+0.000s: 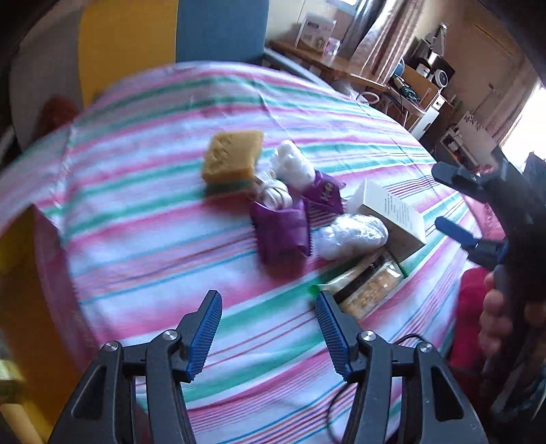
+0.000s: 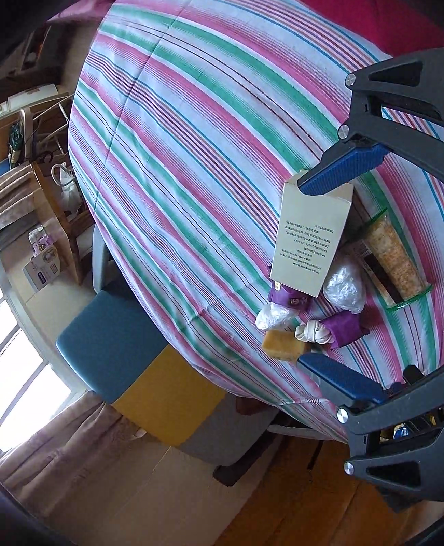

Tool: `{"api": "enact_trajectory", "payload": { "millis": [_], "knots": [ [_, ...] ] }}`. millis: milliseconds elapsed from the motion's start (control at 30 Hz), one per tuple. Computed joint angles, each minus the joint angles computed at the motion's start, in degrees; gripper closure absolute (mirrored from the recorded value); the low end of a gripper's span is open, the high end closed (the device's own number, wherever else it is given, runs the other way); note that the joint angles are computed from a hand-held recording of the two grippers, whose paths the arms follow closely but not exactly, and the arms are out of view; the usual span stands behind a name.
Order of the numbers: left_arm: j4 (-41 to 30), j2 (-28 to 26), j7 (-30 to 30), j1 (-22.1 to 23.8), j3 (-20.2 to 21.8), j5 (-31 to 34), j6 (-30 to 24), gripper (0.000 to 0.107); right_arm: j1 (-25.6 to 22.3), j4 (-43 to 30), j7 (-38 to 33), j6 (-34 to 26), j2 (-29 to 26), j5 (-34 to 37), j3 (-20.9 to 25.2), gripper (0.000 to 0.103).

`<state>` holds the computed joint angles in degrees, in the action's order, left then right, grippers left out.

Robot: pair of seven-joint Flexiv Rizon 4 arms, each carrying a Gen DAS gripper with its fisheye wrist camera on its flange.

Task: Organize objects
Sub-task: 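Move both tools back toward the purple packets and remaining items, then grasp the purple packet with the left gripper and lift it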

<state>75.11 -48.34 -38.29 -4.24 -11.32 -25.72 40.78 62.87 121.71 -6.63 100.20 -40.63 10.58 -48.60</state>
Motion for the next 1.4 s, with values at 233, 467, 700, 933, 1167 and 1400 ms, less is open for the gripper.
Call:
{"api": "enact_trajectory", "payload": {
  "millis": [233, 467, 700, 933, 1167, 1400],
  "knots": [
    [-17.7, -10.6, -20.8, -0.5, -0.2, -4.3, -22.9, 0.049, -2.9, -0.7, -1.3, 2.5, 0.6, 1.0, 3.5, 0.008],
    [-25.3, -17.3, -37.7, -1.2, -1.2, -7.8, -25.0, 0.043, -5.3, -1.6, -3.3, 4.3, 1.0, 2.8, 6.7, 0.007],
    [-29.8, -18.6, -37.5, -3.8, 0.1, -2.5, -19.9, 0.045, -7.3, -2.4, -5.3, 5.7, 1.3, 4.6, 9.4, 0.007],
    [-24.7, -14.7, -28.9, -4.1, 0.7, 2.0, -17.7, 0.048, -8.3, -3.0, -6.3, 6.5, 1.2, 6.6, 10.8, 0.007],
    [-19.6, -12.1, -19.9, -3.9, 1.1, 4.6, -11.8, 0.072, -5.8, -2.7, -6.3, 4.3, 0.8, 6.1, 7.6, 0.007],
    [-3.8, -3.4, -9.7, -0.1, -0.7, 2.3, -1.7, 0.072, -1.0, -0.7, -3.0, 1.4, -0.5, 4.9, 1.2, 0.010]
  ]
}}
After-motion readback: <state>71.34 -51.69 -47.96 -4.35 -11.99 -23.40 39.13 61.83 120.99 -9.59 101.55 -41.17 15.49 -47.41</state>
